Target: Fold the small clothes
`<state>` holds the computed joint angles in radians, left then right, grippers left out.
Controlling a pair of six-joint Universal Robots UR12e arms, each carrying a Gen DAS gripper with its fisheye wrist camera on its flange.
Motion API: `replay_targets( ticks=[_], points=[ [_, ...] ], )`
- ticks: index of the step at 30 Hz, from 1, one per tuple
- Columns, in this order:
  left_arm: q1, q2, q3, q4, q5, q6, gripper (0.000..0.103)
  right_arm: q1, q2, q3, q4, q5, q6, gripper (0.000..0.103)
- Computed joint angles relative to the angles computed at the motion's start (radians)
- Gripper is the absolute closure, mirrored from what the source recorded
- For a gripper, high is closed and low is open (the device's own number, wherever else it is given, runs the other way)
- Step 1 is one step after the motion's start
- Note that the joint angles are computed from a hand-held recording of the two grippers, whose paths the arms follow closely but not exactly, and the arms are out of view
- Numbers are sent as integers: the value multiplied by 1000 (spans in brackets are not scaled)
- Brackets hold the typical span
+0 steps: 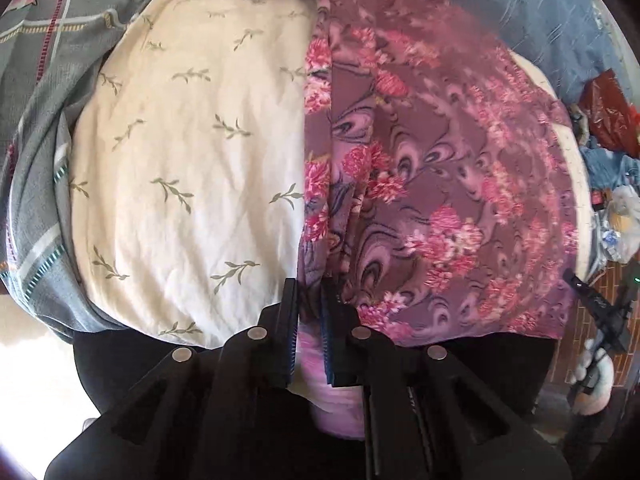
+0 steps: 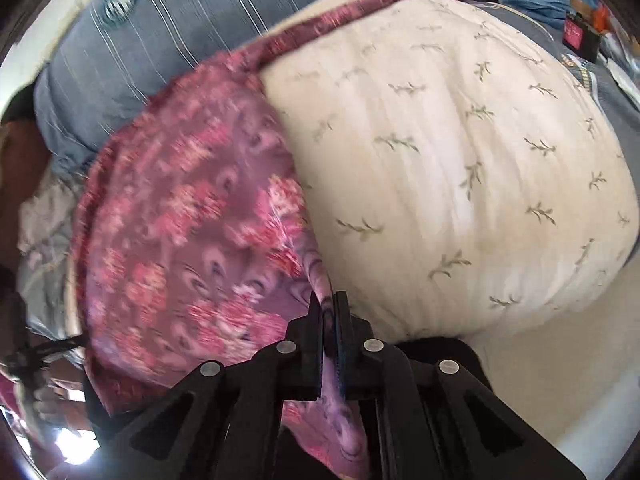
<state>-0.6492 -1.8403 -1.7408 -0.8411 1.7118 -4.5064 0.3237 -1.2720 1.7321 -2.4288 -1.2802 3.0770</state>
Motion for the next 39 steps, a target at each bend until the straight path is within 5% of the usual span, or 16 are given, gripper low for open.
replay_targets(
  ticks=[4, 7, 9, 13, 16, 18, 20, 22, 23, 24, 27, 34, 36, 39],
  points=[
    [-14, 26, 34, -63, 156, 44, 89, 6, -9, -23, -55, -8, 10, 93],
    [4, 26, 49, -27, 230, 91, 56, 11, 10, -59, -143, 46, 28, 92],
    [21, -1, 89, -40, 272, 129, 51, 27, 45, -100, -194, 88, 41, 92],
    [57, -83, 144, -35, 267, 191, 50, 67, 132, -190, -200, 71, 40, 92],
    [82, -142, 178, -101, 189, 187, 50, 88, 192, -237, -112, 10, 31, 95],
    [69, -153, 196, -133, 253, 199, 44, 76, 193, -249, -116, 64, 48, 94],
    [68, -152, 191, -107, 239, 248, 44, 43, 202, -288, -79, 149, 104, 94],
    [75, -138, 170, -69, 202, 267, 44, 8, 219, -328, -138, 132, 209, 85],
    [78, -132, 158, -46, 190, 272, 44, -6, 231, -355, -153, 103, 255, 70],
    [79, -125, 145, -25, 182, 275, 44, -20, 248, -388, -169, 66, 307, 58],
    [82, -118, 133, 8, 168, 274, 43, -53, 316, -520, -142, -40, 428, 54],
    [99, -136, 174, -6, 152, 262, 43, -76, 526, -856, -16, 7, 608, 51],
    [109, -144, 185, -4, 144, 271, 43, -67, 577, -942, 16, 23, 600, 50],
    [120, -154, 197, 17, 141, 298, 43, -38, 655, -1104, 160, -53, 519, 44]
  ],
)
